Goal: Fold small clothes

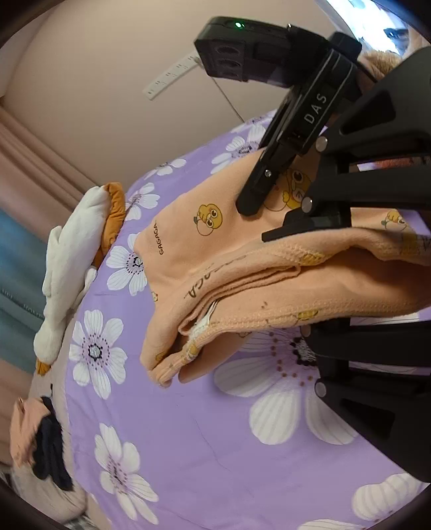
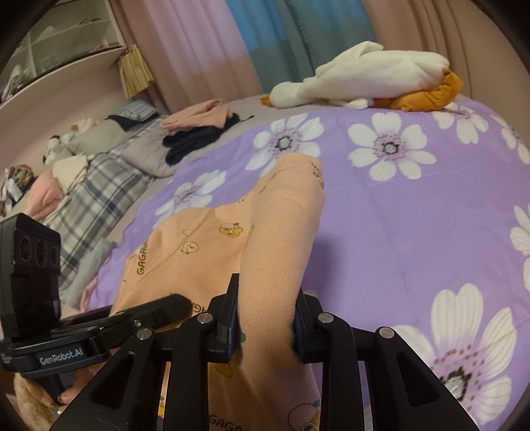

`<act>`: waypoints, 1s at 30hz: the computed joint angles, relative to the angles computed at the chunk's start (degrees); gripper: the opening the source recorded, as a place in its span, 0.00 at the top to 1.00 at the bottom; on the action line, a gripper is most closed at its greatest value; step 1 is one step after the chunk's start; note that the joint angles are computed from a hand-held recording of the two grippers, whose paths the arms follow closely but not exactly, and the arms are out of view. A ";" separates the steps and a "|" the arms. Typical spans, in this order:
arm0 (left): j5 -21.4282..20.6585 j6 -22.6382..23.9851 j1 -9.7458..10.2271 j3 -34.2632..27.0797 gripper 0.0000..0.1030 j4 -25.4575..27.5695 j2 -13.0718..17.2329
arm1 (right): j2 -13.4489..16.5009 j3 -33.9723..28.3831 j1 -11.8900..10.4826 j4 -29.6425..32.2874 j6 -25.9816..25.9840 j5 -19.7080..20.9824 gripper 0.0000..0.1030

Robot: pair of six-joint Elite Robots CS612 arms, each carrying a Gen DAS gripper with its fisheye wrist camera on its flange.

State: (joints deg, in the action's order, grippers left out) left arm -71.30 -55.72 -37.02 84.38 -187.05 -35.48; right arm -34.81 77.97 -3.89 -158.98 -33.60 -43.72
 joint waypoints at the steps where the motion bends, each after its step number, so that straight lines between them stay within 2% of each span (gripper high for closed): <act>1: -0.13 0.41 0.13 -0.81 0.73 0.62 0.47 | 0.42 -0.60 0.01 -0.30 0.62 -0.43 0.73; 9: -2.41 2.13 1.75 -6.36 0.73 6.47 4.14 | 3.67 -5.29 0.45 1.54 2.11 -3.79 0.73; 13: -5.25 0.46 2.85 -8.52 0.73 10.14 5.91 | 5.79 -8.53 0.82 6.32 2.87 -5.40 0.73; 17: -7.92 -1.45 3.37 -10.87 0.71 18.60 7.04 | 7.03 -10.08 1.32 9.55 3.19 -8.80 0.73; 20: -8.07 -2.37 3.38 -10.62 0.66 17.89 7.41 | 7.58 -10.57 1.43 11.07 3.86 -11.34 0.73; 23: -9.31 -4.41 3.78 -10.60 0.59 18.06 7.54 | 7.70 -10.79 1.31 11.98 4.18 -11.75 0.72; 25: -8.30 -4.88 3.51 -10.27 0.49 19.14 7.18 | 7.59 -10.75 1.37 12.05 4.17 -12.41 0.69; 26: -7.68 -5.02 3.39 -10.18 0.48 19.87 6.98 | 7.43 -10.50 1.45 11.61 4.06 -12.99 0.68; 28: -6.65 -5.50 3.07 -9.81 0.42 21.56 6.35 | 6.95 -9.56 1.80 9.18 4.42 -15.44 0.54; 30: -5.53 -5.57 2.74 -9.23 0.40 22.71 5.49 | 6.73 -9.29 2.03 7.79 5.11 -17.46 0.50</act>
